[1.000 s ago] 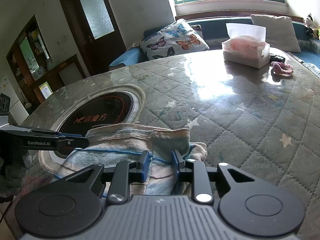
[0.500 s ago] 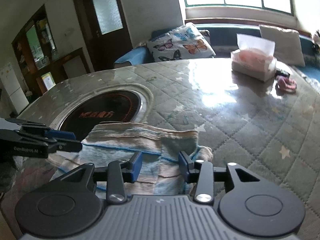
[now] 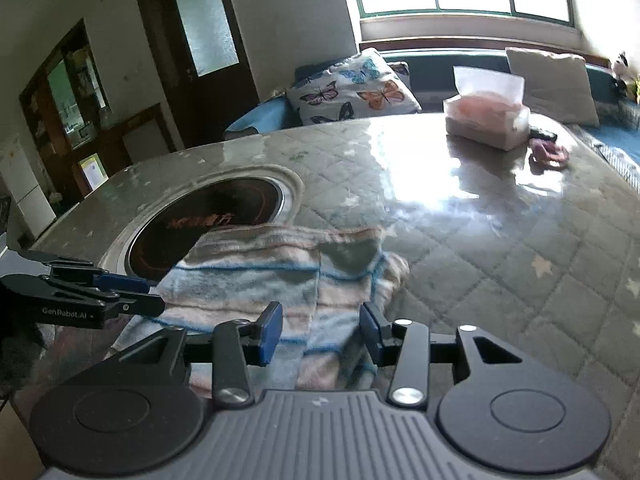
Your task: Fold clothes
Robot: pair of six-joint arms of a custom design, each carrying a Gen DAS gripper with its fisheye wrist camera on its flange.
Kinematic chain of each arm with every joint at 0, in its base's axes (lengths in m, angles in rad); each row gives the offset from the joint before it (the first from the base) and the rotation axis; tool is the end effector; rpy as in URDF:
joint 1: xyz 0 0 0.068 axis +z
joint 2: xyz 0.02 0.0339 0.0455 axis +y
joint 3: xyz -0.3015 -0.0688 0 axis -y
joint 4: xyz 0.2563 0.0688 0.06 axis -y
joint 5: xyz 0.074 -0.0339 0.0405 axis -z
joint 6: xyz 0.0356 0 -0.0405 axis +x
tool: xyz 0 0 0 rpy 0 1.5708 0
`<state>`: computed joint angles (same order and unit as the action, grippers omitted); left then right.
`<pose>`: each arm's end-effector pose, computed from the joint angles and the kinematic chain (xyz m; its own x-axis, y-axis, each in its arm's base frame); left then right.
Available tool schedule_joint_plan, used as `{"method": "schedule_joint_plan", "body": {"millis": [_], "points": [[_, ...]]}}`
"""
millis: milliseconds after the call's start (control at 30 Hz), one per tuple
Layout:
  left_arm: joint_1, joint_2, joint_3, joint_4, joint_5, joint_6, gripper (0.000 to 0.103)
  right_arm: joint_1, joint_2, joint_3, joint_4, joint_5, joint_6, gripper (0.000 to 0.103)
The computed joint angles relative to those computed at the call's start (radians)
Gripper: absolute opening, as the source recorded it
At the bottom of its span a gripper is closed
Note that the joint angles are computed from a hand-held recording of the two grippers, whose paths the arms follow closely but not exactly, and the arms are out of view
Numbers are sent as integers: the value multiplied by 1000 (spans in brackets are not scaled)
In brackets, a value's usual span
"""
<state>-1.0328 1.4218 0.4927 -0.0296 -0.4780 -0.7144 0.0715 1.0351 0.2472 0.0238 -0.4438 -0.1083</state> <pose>0.1357 -0.1955 0.1558 -0.7277 0.0842 -0.6807 0.1990 0.9757 -0.0920 0.1645 0.0271 0.1600 -0.6457 -0.1441 -0.7499 -0.4461 0.8682 0.2173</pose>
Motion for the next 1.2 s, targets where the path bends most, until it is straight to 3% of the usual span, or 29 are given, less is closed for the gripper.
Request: {"method": "schedule_joint_plan", "body": {"millis": [200, 333, 633, 733, 800, 900, 1067, 1133, 1200], "points": [[-18, -8, 6, -31, -17, -40, 45, -46, 7, -19, -30, 0, -22, 39], [-25, -24, 4, -45, -12, -71, 43, -96, 9, -13, -34, -45, 9, 41], [-13, -31, 1, -32, 46, -119, 42, -62, 69, -31, 45, -26, 118, 43], [-7, -30, 1, -23, 61, -128, 39, -63, 83, -29, 52, -43, 137, 27], [-3, -32, 0, -17, 75, -132, 33, -85, 99, -27, 53, -80, 151, 22], [2, -36, -2, -8, 95, -133, 32, -94, 74, -29, 32, -90, 151, 18], [20, -33, 4, -11, 109, -137, 33, -115, 55, -21, -13, -104, 133, 18], [30, -29, 9, -15, 113, -140, 35, -116, 60, -20, -4, -100, 146, 29], [43, -22, 12, -9, 123, -136, 36, -109, 67, -22, 14, -87, 158, 31]]}}
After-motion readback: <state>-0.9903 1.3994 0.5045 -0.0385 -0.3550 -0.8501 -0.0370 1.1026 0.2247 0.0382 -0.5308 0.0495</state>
